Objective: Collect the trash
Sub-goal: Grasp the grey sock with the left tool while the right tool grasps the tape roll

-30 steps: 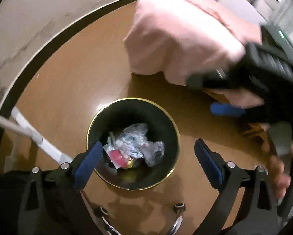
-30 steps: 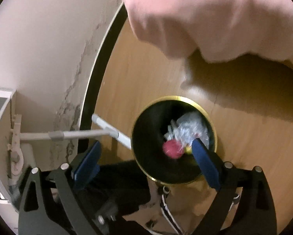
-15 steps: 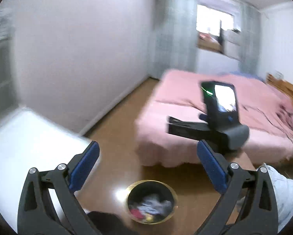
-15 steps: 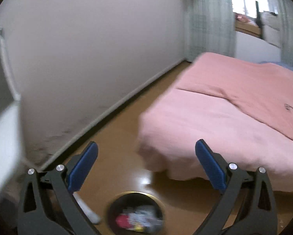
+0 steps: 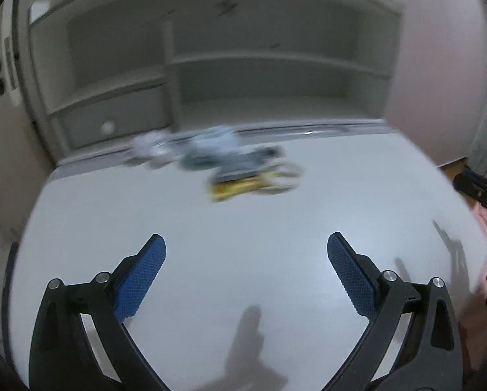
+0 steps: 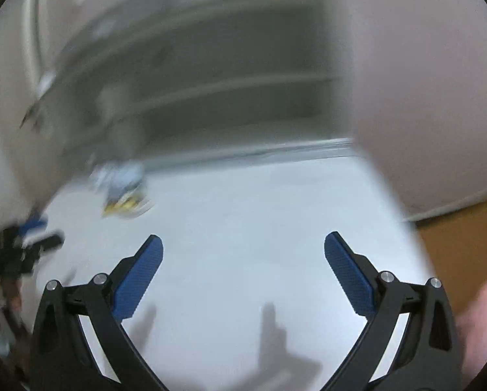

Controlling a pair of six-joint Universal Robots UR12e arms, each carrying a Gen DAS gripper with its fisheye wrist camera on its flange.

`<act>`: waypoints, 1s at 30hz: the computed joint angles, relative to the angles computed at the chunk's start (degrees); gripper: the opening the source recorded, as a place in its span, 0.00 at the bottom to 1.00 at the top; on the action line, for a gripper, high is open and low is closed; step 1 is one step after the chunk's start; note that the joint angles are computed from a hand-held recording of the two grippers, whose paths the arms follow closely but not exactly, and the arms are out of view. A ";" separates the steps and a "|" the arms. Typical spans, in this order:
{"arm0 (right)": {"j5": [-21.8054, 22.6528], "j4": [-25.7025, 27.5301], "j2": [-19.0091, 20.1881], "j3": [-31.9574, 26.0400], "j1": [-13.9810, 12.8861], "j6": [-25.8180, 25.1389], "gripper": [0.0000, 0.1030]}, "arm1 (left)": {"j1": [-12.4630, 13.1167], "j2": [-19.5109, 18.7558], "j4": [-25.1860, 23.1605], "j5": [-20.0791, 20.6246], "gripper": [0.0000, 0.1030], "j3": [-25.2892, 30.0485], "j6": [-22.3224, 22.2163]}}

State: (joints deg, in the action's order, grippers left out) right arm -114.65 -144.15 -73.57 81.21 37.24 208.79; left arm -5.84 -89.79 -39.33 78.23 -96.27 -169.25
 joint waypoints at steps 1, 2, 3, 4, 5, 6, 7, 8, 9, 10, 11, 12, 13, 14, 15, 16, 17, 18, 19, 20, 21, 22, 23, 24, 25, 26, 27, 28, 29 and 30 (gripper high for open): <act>1.77 2.01 1.74 -2.64 0.06 -2.44 0.93 | 0.39 -0.64 -1.16 0.49 0.94 0.84 0.03; 3.93 3.98 3.93 -5.74 0.03 -5.84 0.93 | 0.48 -0.71 -1.99 0.57 0.94 1.23 0.10; 5.45 5.55 5.61 -8.23 0.00 -7.95 0.93 | 0.92 -1.35 -2.83 -0.08 0.94 2.05 0.56; 8.07 7.13 7.68 -11.17 -0.10 -10.70 0.93 | 1.40 -1.94 -3.72 -0.96 0.94 2.70 1.37; 9.33 7.98 8.76 -12.72 -0.22 -12.08 0.93 | 1.63 -2.87 -4.62 -1.45 0.94 3.74 2.20; 10.32 8.80 9.66 -13.90 -0.30 -13.50 0.93 | 1.96 -3.74 -5.65 -1.86 0.94 4.73 3.63; 10.92 9.93 11.05 -15.94 -0.32 -15.01 0.93 | 2.08 -4.65 -6.84 -1.98 0.94 5.94 5.53; 11.35 10.65 12.32 -17.76 -0.47 -16.73 0.93 | 2.16 -5.48 -8.03 -2.27 0.94 7.21 7.75; 11.84 11.11 13.43 -19.36 -0.68 -18.61 0.93 | 2.42 -6.01 -9.03 -2.94 0.94 8.02 10.05; 12.20 11.79 14.52 -21.00 -0.71 -20.50 0.93 | 2.29 -6.85 -10.28 -3.33 0.94 9.46 11.57; 12.20 12.43 14.97 -21.80 -0.64 -21.84 0.93 | 2.24 -7.59 -11.54 -3.94 0.94 10.58 13.04; 11.93 14.00 15.97 -23.49 -0.65 -23.52 0.93 | 2.08 -8.66 -12.85 -3.97 0.94 12.04 14.65; 12.25 15.07 16.76 -24.77 -0.79 -24.76 0.93 | 2.02 -9.64 -13.50 -3.85 0.94 13.04 15.98; 13.04 16.34 17.93 -26.94 -1.15 -25.50 0.93 | 2.05 -10.15 -14.81 -4.40 0.93 13.90 17.46; 14.03 16.83 18.03 -27.25 -1.37 -26.13 0.93 | 1.85 -11.01 -16.57 -5.27 0.93 15.12 19.27; 15.00 17.46 18.78 -28.34 -1.62 -26.75 0.93 | 1.57 -11.57 -17.42 -5.69 0.93 15.74 20.10; 15.54 17.83 19.39 -29.19 -1.78 -27.65 0.92 | 1.42 -11.98 -18.11 -6.02 0.93 16.24 20.70; 15.55 17.78 19.93 -29.82 -1.85 -28.95 0.91 | 1.24 -12.52 -19.16 -6.47 0.93 16.93 21.47; 15.38 18.01 20.29 -30.32 -1.97 -29.93 0.90 | 1.06 -12.98 -19.63 -6.60 0.93 17.44 21.66; 15.01 18.71 20.80 -31.07 -2.02 -31.06 0.88 | 0.97 -13.35 -20.08 -6.77 0.92 17.87 21.59; 15.61 19.33 21.13 -31.61 -2.22 -31.47 0.84 | 0.94 -13.84 -21.00 -7.29 0.88 18.52 21.20; 16.89 20.30 21.62 -32.45 -2.50 -31.50 0.79 | 1.10 -14.45 -22.43 -8.40 0.82 19.28 20.85; 18.31 21.26 21.97 -33.11 -2.78 -31.53 0.75 | 1.42 -14.94 -24.23 -10.33 0.78 20.10 20.58; 18.95 21.73 22.17 -33.44 -2.92 -31.70 0.74 | 1.76 -15.57 -26.25 -12.25 0.73 21.11 19.91; 19.57 21.57 22.25 -33.46 -3.05 -31.76 0.73 | 1.82 -15.97 -26.97 -12.79 0.70 21.65 19.40; 20.46 21.64 22.31 -33.54 -3.23 -31.43 0.70 | 1.77 -16.13 -27.03 -12.86 0.68 21.84 19.47; 21.65 21.92 22.26 -33.56 -3.45 -30.95 0.68 | 1.58 -16.31 -27.14 -12.35 0.57 22.03 19.86; 23.52 22.38 22.15 -33.53 -3.79 -30.29 0.61 | 1.51 -16.65 -27.84 -12.64 0.45 22.44 19.95; 23.88 22.23 21.96 -33.26 -3.92 -29.51 0.55 | 1.88 -16.74 -28.79 -14.83 0.39 22.48 19.67; 23.19 22.28 21.74 -33.00 -3.89 -29.01 0.51 | 1.80 -16.62 -28.43 -14.63 0.31 22.25 19.52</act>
